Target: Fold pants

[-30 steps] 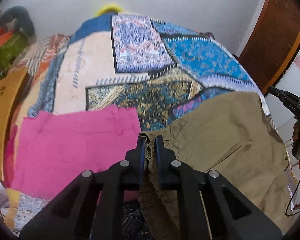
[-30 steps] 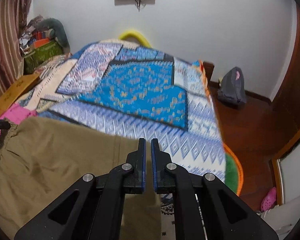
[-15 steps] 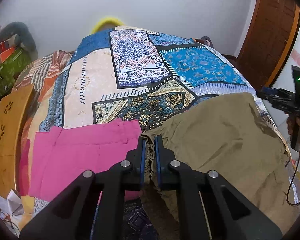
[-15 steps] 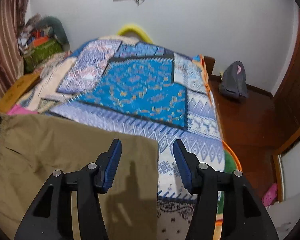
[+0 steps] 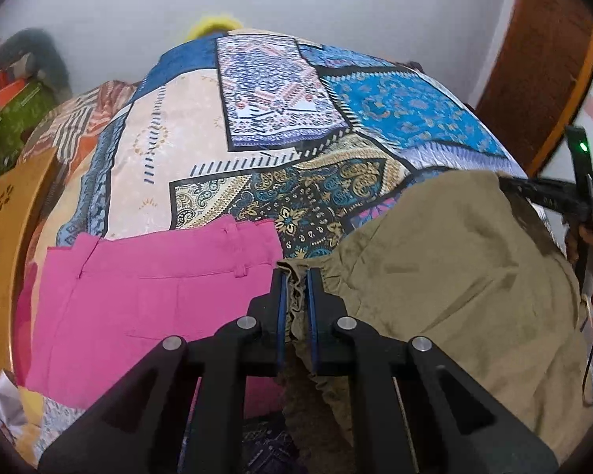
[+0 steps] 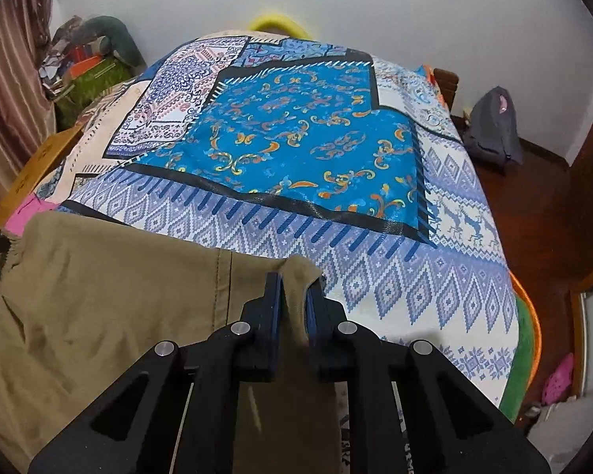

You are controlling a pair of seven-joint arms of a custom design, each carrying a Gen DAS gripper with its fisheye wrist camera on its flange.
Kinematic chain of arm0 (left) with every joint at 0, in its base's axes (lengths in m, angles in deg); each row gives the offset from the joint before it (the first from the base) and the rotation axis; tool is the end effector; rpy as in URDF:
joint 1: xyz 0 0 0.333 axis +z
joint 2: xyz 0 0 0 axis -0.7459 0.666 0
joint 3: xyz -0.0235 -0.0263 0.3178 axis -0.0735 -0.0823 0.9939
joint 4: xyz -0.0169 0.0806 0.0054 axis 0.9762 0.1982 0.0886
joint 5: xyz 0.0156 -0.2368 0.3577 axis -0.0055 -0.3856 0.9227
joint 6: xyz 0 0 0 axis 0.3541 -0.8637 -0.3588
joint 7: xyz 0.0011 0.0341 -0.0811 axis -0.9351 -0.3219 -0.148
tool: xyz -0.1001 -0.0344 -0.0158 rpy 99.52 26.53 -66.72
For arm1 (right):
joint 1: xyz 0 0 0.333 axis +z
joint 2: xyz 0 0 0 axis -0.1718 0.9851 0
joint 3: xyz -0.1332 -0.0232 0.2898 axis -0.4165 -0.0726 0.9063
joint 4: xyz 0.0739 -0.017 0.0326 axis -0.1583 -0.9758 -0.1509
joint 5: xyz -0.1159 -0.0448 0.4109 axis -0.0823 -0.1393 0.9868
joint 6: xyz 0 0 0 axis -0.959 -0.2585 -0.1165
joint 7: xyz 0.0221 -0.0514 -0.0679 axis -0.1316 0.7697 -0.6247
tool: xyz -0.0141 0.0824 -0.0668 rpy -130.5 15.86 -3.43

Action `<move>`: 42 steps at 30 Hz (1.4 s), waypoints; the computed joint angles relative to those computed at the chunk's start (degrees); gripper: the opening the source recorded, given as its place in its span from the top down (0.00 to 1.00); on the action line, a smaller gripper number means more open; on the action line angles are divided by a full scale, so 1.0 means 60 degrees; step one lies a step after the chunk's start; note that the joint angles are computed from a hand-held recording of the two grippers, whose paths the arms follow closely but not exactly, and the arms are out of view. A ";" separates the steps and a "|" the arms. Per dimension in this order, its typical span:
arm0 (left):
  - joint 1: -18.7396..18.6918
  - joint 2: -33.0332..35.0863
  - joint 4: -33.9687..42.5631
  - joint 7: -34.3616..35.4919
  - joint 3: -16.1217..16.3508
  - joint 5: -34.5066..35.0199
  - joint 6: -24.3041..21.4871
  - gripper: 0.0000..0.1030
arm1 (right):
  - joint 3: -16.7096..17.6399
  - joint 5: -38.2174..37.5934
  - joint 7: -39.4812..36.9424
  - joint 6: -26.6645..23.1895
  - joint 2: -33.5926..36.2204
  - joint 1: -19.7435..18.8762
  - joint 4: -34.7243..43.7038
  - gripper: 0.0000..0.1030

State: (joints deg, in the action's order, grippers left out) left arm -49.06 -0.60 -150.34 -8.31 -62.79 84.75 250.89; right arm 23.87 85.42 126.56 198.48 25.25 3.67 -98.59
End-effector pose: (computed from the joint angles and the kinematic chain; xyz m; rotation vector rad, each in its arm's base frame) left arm 0.5602 -0.1050 0.4506 -1.9039 1.8743 -0.6930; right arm 0.6022 0.1669 0.4814 -2.1404 1.3546 -0.3818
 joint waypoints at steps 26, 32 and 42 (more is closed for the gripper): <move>-0.0176 -0.5689 -0.2288 -0.0060 -0.0809 -0.0596 -0.1213 0.92 | -0.1481 -0.0401 0.0874 0.0848 -0.6549 0.1882 -0.3649 0.93; -0.0542 -0.7271 -0.3107 0.0003 -0.0934 -0.0876 -0.1967 0.92 | -0.1605 -0.1074 0.1676 0.0641 -0.8053 0.2053 -0.4715 0.93; -0.1555 -0.9437 -0.4435 0.0511 -0.1027 -0.1307 -0.2992 0.93 | -0.1806 -0.1880 0.2775 -0.0327 -1.0234 0.1977 -0.6266 0.93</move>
